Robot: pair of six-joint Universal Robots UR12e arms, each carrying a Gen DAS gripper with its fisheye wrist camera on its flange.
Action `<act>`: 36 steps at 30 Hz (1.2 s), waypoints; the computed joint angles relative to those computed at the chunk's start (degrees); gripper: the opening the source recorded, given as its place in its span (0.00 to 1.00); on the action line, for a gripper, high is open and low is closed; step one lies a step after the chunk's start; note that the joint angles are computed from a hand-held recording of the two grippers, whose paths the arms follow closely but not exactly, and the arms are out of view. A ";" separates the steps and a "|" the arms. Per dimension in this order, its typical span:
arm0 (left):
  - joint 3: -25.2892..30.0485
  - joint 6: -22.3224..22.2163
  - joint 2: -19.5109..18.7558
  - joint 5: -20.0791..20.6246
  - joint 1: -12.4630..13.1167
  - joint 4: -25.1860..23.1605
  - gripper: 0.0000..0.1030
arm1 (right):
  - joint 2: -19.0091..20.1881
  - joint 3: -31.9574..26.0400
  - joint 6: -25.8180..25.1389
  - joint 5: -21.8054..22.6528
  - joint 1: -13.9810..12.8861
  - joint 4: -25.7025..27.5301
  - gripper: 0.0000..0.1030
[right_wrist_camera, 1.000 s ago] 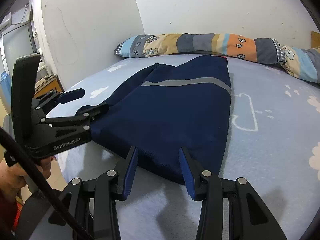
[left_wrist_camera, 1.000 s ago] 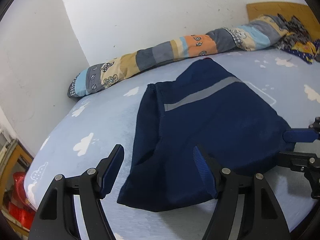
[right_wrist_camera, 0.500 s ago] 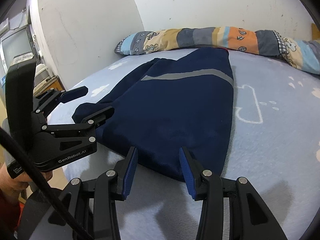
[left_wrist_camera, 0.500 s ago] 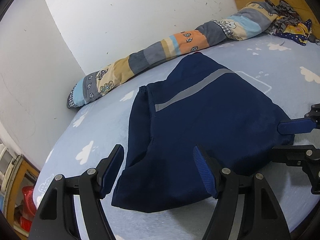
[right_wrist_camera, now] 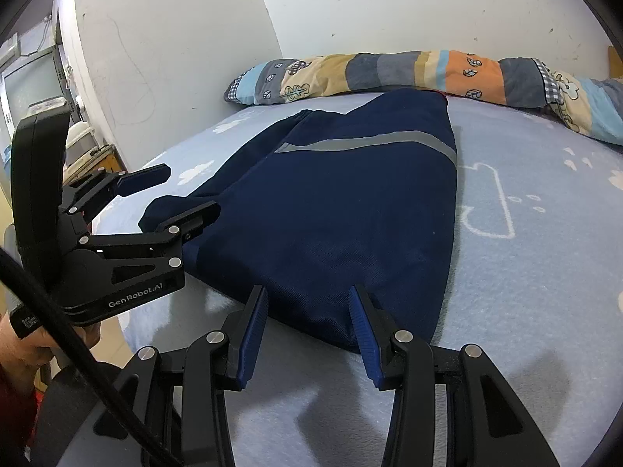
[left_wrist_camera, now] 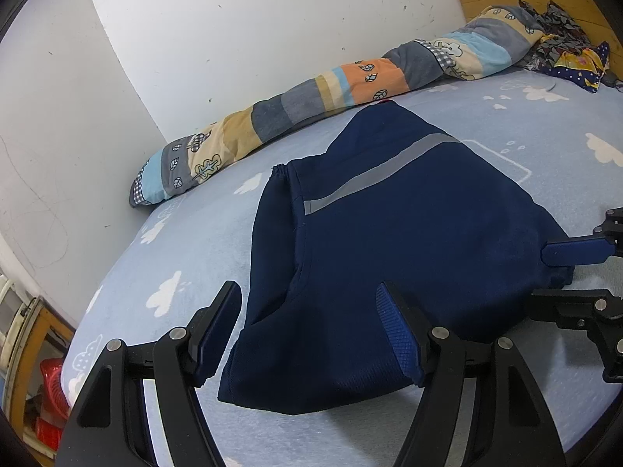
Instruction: Fold large clothes
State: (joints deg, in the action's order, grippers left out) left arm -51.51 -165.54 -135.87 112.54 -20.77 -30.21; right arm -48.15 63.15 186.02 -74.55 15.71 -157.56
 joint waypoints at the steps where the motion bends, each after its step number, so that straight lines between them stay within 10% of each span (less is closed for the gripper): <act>1: 0.00 0.00 0.00 0.00 0.00 0.00 0.69 | 0.03 -0.05 -0.03 -0.04 0.02 0.04 0.46; 17: 0.49 -6.87 1.27 -5.94 2.22 -3.61 0.73 | -0.49 -0.26 2.73 4.41 -1.07 1.65 0.49; 22: 2.48 -19.34 2.13 -18.16 6.63 -10.63 0.82 | -1.37 1.13 9.98 9.26 -3.13 -2.58 0.56; 29: 9.45 -41.63 -2.61 -47.86 14.02 -20.93 0.82 | -0.89 1.48 19.62 8.94 -5.57 -4.57 0.60; 36: 17.42 -45.98 -9.00 -59.10 15.33 -25.91 0.82 | -0.24 1.55 24.99 11.53 -6.92 -5.56 0.60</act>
